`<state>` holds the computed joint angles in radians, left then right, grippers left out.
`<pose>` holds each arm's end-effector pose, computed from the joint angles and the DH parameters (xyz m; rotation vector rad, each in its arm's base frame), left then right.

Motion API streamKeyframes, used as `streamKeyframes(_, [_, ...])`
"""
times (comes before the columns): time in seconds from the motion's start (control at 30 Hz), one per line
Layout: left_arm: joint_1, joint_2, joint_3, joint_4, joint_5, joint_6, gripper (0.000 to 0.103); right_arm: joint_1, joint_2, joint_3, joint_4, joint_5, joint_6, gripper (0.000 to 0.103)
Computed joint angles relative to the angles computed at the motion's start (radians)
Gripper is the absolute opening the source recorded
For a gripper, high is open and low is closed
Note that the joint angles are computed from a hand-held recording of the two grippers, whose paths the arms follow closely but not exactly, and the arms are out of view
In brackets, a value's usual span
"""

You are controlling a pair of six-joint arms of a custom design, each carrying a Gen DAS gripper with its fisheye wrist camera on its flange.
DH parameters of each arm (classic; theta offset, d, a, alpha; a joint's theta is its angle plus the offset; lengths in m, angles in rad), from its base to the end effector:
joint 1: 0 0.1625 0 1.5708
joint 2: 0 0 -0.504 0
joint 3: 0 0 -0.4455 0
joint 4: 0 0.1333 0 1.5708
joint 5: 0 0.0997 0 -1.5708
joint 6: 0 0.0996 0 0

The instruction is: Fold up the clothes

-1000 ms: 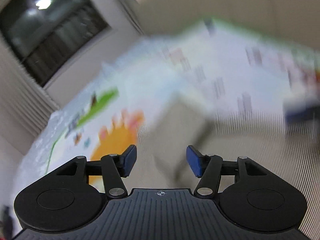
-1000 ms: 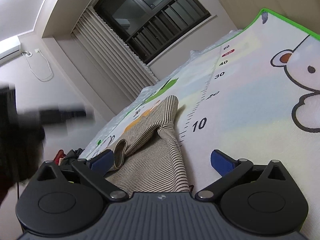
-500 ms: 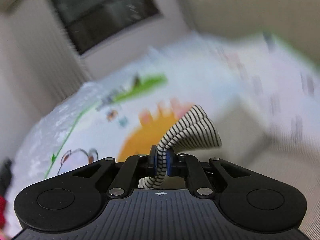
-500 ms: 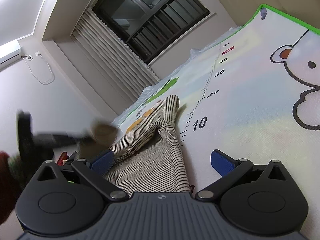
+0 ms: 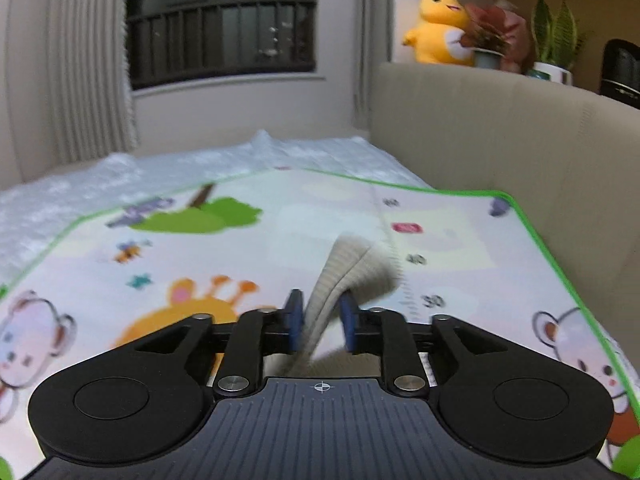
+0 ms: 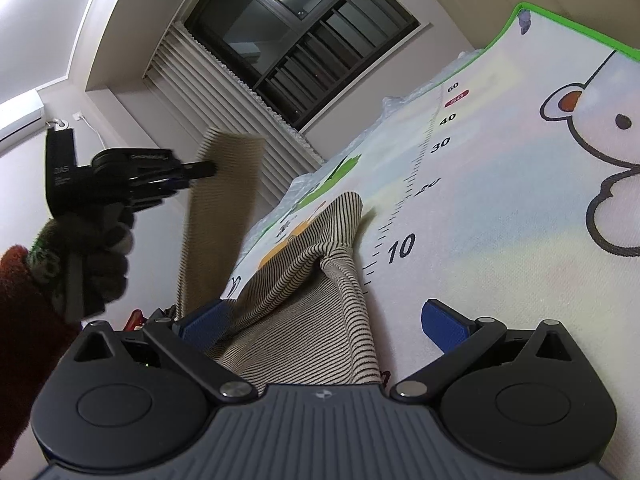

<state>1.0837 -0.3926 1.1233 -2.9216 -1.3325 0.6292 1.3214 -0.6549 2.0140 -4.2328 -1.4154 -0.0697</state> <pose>-0.2990 -0.8995 0.0372 1.3622 2.3802 -0.8525 -0.0076 -0.6323 0.1040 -0.0746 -2.4397 1.8644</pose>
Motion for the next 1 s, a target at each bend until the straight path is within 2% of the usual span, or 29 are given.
streamKeyframes(0.07, [0.005, 0.003, -0.005, 0.020, -0.027, -0.008, 0.031, -0.001, -0.001, 0.000, 0.001, 0.002, 0.002, 0.103])
streamKeyframes(0.27, [0.024, -0.039, 0.048, 0.023, -0.078, -0.030, 0.057, -0.001, -0.001, 0.000, 0.001, 0.000, 0.007, 0.103])
streamKeyframes(0.4, [0.060, -0.091, 0.134, 0.014, -0.078, -0.071, 0.073, 0.002, 0.002, -0.004, -0.003, -0.012, 0.010, 0.103])
streamKeyframes(0.57, [0.130, -0.129, 0.243, -0.035, -0.028, -0.162, 0.082, 0.011, 0.001, -0.010, 0.009, -0.040, 0.011, 0.103])
streamKeyframes(0.67, [0.177, -0.130, 0.258, -0.014, -0.009, -0.258, 0.086, 0.031, -0.022, -0.014, 0.101, -0.101, -0.025, 0.103])
streamKeyframes(0.73, [0.197, -0.130, 0.283, -0.083, -0.057, -0.209, 0.090, 0.048, -0.040, -0.022, 0.181, -0.153, -0.055, 0.103])
streamKeyframes(0.77, [0.200, -0.127, 0.295, -0.110, -0.071, -0.167, 0.096, 0.057, -0.049, -0.028, 0.221, -0.179, -0.068, 0.103])
streamKeyframes(0.9, [0.180, -0.112, 0.310, -0.163, -0.010, -0.077, 0.103, 0.098, -0.070, -0.052, 0.355, -0.298, -0.139, 0.103])
streamKeyframes(1.0, [0.192, -0.117, 0.301, -0.138, -0.050, -0.096, 0.103, 0.134, -0.060, -0.079, 0.401, -0.399, -0.203, 0.103])
